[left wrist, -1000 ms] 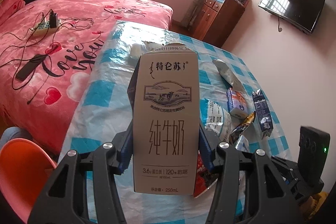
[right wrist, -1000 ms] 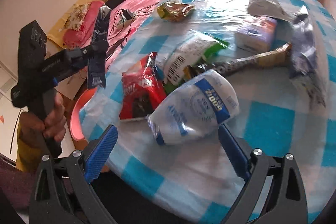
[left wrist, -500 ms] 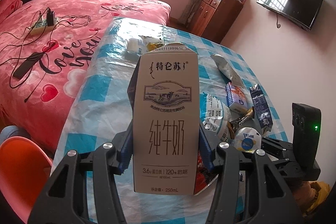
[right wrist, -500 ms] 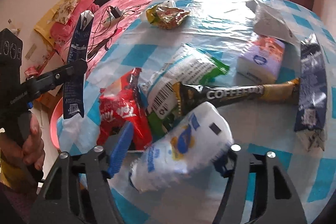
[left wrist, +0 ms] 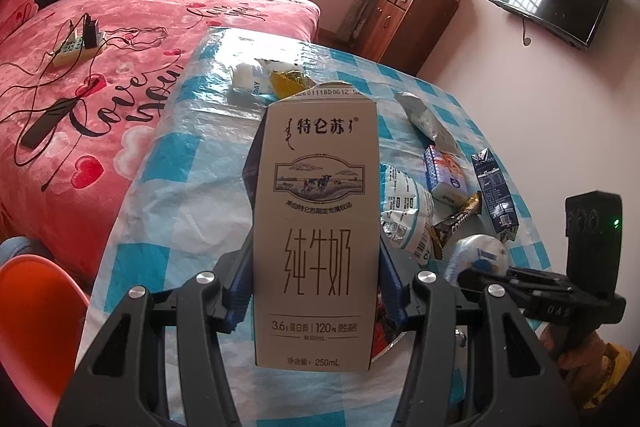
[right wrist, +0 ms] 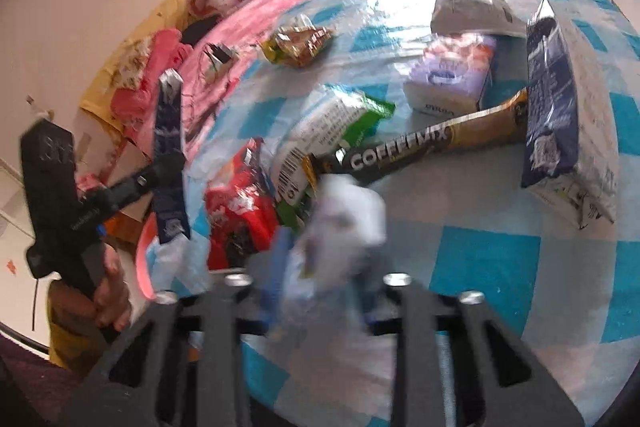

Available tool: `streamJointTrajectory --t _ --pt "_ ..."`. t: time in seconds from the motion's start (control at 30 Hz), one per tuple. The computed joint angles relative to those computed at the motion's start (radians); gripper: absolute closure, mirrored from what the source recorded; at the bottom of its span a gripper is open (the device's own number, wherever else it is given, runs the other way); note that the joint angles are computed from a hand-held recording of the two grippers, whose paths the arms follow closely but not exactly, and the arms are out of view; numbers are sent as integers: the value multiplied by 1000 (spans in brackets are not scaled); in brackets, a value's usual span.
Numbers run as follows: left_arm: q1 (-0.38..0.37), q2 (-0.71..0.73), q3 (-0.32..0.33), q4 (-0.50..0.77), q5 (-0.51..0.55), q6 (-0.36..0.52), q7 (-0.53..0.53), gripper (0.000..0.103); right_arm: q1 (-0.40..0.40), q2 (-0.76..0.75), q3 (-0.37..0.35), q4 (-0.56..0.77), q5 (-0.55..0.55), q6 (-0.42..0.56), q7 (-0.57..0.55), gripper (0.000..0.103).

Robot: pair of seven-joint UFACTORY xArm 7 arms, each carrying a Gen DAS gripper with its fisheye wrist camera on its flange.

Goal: Collect trash
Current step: 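Grasp the white yogurt bottle with right gripper while left gripper holds the carton, then carry carton and bottle over the orange bucket and open both grippers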

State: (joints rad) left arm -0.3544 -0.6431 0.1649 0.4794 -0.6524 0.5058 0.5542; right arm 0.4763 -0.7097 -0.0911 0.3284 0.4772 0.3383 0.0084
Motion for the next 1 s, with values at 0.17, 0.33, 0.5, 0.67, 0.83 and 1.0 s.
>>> streamJointTrajectory --t 0.17,0.33,0.5,0.67,0.83,1.0 --pt "4 -22 3 -9 -1 1 2 48 -25 -17 34 11 -49 21 1 85" --pt "12 -64 20 -21 1 7 8 48 -10 -13 56 43 -74 18 5 86" --pt "52 -120 38 -35 25 21 -9 48 68 35 38 115 -56 -3 -38 86" --pt "145 -194 61 -58 92 40 -46 48 252 177 -48 261 89 -12 -198 86" --pt "270 -234 94 -87 181 57 -82 48 418 376 -119 465 328 35 -432 86" --pt "405 -228 146 -112 252 68 -108 48 455 558 -87 650 468 103 -568 86"
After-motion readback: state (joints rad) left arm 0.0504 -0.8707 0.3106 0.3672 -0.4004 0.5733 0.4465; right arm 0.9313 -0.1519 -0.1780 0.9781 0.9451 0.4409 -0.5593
